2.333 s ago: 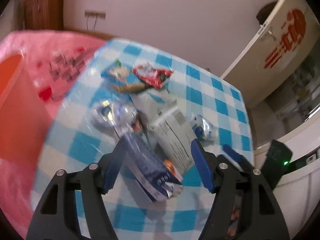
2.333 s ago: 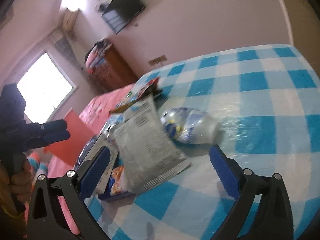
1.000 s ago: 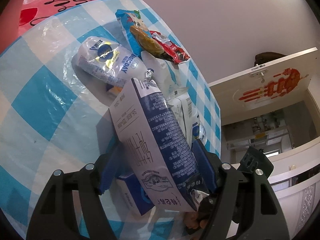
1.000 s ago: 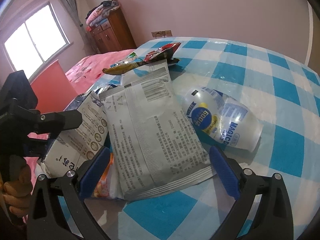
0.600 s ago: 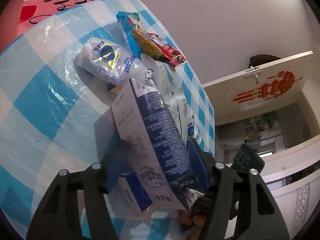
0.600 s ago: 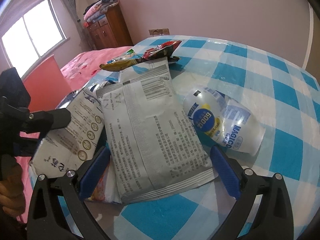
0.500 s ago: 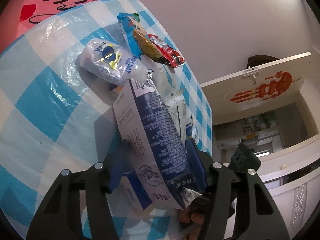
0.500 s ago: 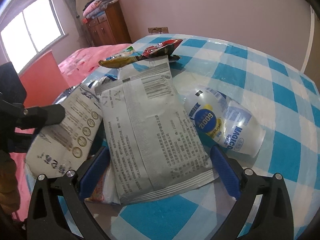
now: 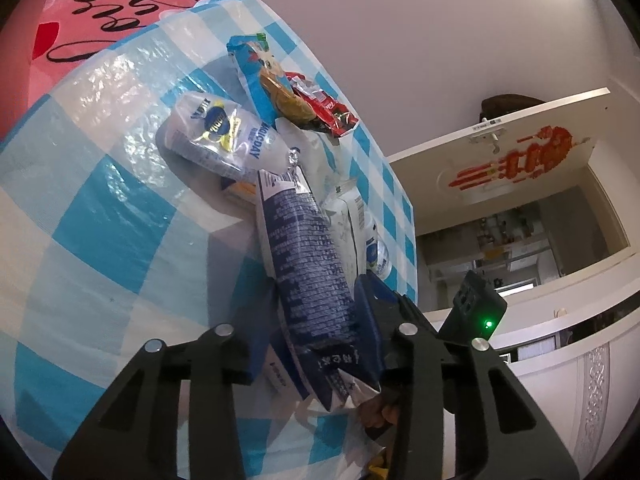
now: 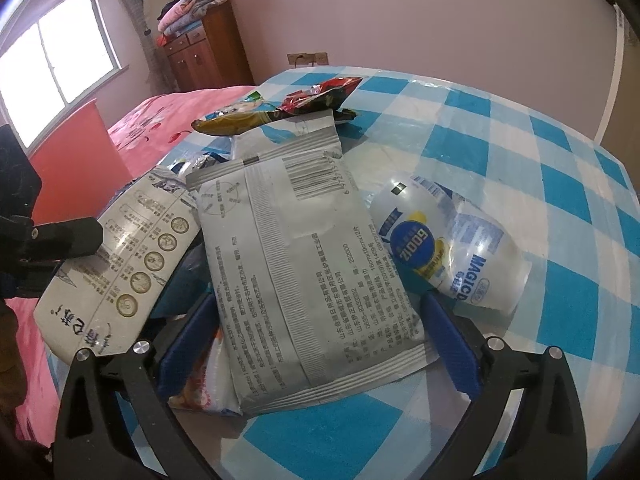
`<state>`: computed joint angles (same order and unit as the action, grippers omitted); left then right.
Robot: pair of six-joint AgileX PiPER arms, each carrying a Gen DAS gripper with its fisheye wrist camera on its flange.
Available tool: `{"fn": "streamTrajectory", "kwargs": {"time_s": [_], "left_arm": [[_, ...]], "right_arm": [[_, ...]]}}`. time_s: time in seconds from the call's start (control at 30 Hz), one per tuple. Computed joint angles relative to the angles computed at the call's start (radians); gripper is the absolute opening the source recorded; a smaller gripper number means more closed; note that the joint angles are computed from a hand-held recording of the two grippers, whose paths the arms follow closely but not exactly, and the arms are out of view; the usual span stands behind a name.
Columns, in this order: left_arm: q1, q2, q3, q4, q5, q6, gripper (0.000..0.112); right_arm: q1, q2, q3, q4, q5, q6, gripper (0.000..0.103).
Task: Collect trash
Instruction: 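Grasp the blue milk carton with the left tool while the right tool grasps the grey wrapper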
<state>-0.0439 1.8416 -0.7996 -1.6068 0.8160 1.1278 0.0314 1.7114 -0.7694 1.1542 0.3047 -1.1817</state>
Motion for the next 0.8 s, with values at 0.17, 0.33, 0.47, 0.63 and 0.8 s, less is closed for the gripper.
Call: {"fn": "streamTrajectory", "kwargs": {"time_s": [0.17, 0.33, 0.47, 0.63, 0.8], "left_arm": [[0.017, -0.014, 0.007, 0.035, 0.003, 0.038, 0.040], [0.004, 0.010, -0.021, 0.072, 0.014, 0.046, 0.045], [-0.026, 0.023, -0.039, 0.083, -0.016, 0.062, 0.049], [-0.034, 0.042, -0.048, 0.075, -0.014, 0.085, 0.045], [-0.033, 0.021, -0.027, 0.065, -0.033, 0.115, 0.044]], "right_arm": [[0.020, -0.033, 0.021, -0.047, -0.024, 0.075, 0.086], [0.041, -0.046, 0.020, -0.187, -0.038, 0.248, 0.086], [0.046, -0.038, -0.014, -0.344, -0.002, 0.410, 0.088], [0.069, -0.004, -0.065, -0.477, 0.011, 0.552, 0.093], [0.102, 0.014, -0.074, -0.530, -0.036, 0.617, 0.093]]}}
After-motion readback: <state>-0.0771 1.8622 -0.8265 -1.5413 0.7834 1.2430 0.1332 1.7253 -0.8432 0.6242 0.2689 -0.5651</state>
